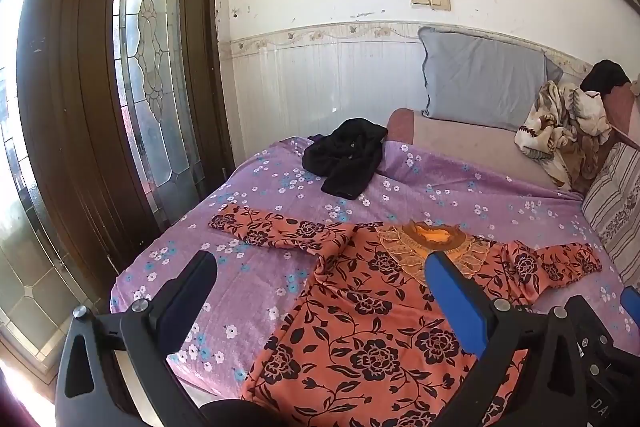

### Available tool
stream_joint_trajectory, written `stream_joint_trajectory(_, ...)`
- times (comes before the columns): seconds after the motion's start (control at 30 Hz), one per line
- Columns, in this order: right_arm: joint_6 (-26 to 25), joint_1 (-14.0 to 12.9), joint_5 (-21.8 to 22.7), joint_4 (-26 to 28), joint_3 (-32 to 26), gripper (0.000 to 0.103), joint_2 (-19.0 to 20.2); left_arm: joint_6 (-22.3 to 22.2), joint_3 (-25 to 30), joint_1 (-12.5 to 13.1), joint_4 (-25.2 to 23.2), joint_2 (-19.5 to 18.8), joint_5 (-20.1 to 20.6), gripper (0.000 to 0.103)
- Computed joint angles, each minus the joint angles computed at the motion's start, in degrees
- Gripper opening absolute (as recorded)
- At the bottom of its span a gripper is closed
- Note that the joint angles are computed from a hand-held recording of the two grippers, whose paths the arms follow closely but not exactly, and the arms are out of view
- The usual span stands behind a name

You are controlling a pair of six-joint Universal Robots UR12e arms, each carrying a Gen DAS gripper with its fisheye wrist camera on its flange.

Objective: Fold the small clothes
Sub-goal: 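Move both grippers toward the orange rose-print top's sleeves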

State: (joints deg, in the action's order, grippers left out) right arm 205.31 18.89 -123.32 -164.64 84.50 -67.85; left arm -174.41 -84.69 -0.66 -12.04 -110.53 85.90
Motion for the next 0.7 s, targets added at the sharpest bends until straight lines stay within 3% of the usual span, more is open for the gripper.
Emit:
stream_joint_trajectory(0.2,0.32,-0.01,-0.26,-0.08,0.14,0.103,-0.11,0.05,0.36,-0.14,0.00,-0.29,0.51,0.103)
stream_joint_trajectory(0.5,0.91,-0.35,0.50,-0.34,0.52,0.103,-0.28,-1.83,0.41,0.68,3.94,-0.82,3.62,0.103)
stream_joint_trajectory(0.7,0.05,-0.01,0.37,-0.73,-0.19,0.103,0.54,-2.88,0.63,1.18,2.21,-0.70,4.56,0.103)
